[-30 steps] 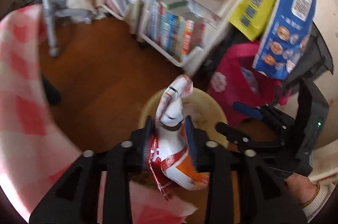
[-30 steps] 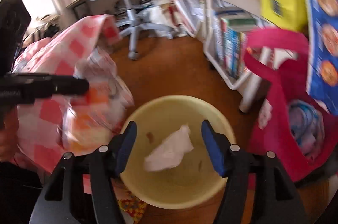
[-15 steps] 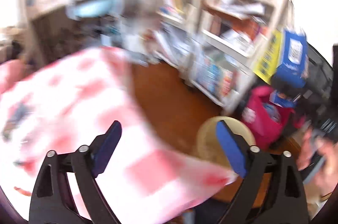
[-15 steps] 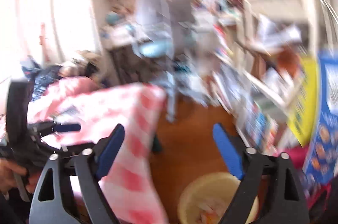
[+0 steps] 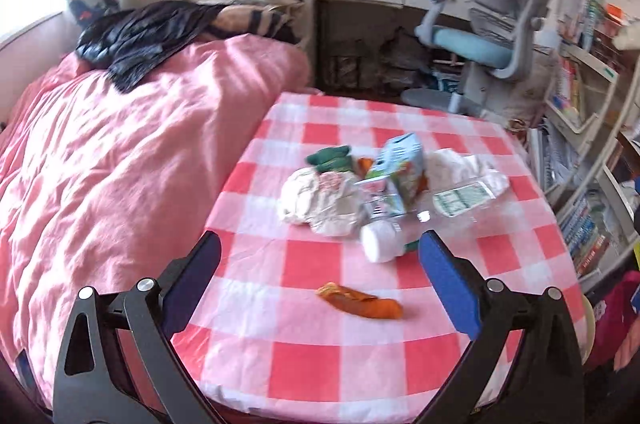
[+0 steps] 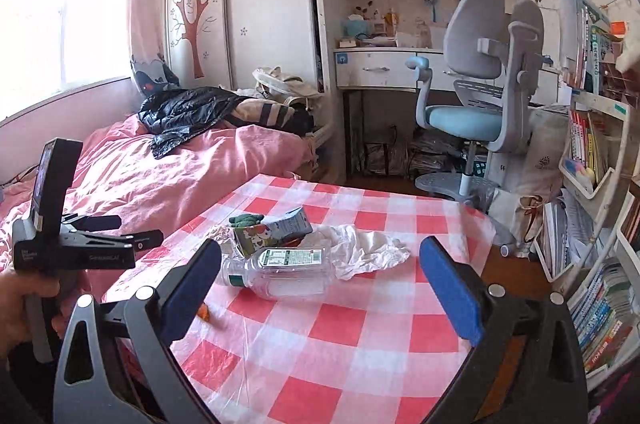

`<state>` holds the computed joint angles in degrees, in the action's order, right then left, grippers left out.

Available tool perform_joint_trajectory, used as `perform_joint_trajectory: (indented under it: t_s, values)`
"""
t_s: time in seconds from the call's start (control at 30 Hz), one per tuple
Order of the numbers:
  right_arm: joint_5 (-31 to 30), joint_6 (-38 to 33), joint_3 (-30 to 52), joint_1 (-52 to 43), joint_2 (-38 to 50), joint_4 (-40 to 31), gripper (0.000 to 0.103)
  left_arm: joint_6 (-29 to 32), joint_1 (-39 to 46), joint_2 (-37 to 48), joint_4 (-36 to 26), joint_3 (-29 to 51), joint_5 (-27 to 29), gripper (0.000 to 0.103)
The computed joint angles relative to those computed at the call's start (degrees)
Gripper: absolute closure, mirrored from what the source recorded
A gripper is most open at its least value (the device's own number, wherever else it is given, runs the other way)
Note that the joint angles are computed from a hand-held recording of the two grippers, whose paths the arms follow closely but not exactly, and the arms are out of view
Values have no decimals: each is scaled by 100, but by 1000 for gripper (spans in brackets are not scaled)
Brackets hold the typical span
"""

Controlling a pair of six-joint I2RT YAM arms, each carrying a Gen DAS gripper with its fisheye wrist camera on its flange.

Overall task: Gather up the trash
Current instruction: 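Return the left gripper to the table above the orange scrap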

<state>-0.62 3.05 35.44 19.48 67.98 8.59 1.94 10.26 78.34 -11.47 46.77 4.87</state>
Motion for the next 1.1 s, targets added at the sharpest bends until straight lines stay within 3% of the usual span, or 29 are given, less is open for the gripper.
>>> perform_joint_trajectory:
  t_s: [0.13, 0.27, 0.73, 1.1]
  values:
    - [327, -116, 445, 241, 597, -428, 8, 78, 632, 112, -17, 135, 510, 8]
    - [522, -126, 654, 367, 854, -718, 8, 165, 698, 214, -239, 251, 729, 8]
    - [887, -157, 775, 474, 965, -1002, 8, 196, 373, 356, -400, 328, 475, 8]
    - [965, -240, 781, 581, 1015, -964, 8, 416, 246, 169, -133, 108, 536, 8]
